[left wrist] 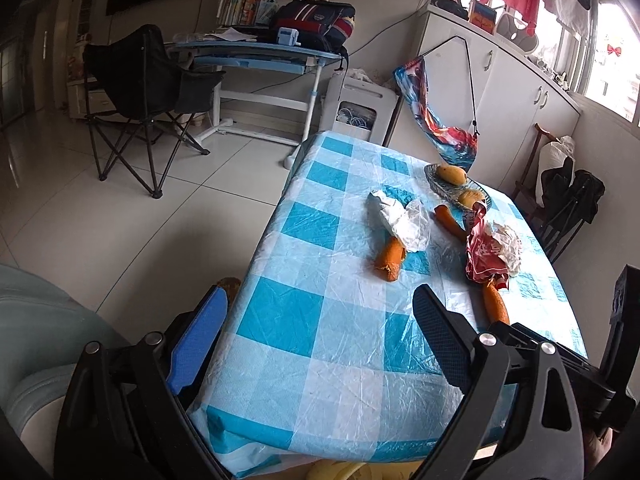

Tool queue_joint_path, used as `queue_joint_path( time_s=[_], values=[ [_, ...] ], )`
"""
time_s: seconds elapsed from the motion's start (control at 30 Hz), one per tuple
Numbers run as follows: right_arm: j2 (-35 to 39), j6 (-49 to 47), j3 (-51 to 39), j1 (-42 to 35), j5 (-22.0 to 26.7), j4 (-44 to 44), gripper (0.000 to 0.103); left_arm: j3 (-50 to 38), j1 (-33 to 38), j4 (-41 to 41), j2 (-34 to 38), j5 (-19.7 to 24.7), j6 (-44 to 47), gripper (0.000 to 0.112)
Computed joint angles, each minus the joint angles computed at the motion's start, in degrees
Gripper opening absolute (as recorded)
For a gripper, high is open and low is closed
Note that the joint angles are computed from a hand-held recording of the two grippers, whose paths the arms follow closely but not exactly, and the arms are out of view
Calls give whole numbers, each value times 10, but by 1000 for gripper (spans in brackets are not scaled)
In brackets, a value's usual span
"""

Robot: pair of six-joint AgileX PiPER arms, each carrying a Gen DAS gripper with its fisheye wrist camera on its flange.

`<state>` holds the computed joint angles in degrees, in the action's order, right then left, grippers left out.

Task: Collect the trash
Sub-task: 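Grasp an orange carrot with the right tool while the left tool grasps the white cloth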

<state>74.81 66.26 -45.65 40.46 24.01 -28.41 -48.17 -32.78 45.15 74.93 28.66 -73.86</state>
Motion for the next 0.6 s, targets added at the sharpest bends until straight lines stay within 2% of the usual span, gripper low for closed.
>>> queue_joint_path(
  time_s=[0.17,0.3,0.4,0.5,0.53,0.57,0.6],
  values=[
    [-4,65,3,24,24,-76,54,-121,24,-52,131,-20,97,91],
    [-6,97,9,19,26,-110,55,-235,32,-122,234,-7,197,91],
    [4,69,10,-8,0,-82,55,-335,40,-190,308,31,283,90],
    [19,44,9,-25,-24,-57,45,-445,45,-248,383,94,362,90],
    [21,36,7,-26,-23,-52,35,-477,44,-254,405,114,380,88],
    [24,5,5,-32,-32,-24,29,-507,43,-261,426,134,398,79],
    [23,-2,6,-32,-35,-17,27,-535,44,-277,445,150,425,73]
  ],
)
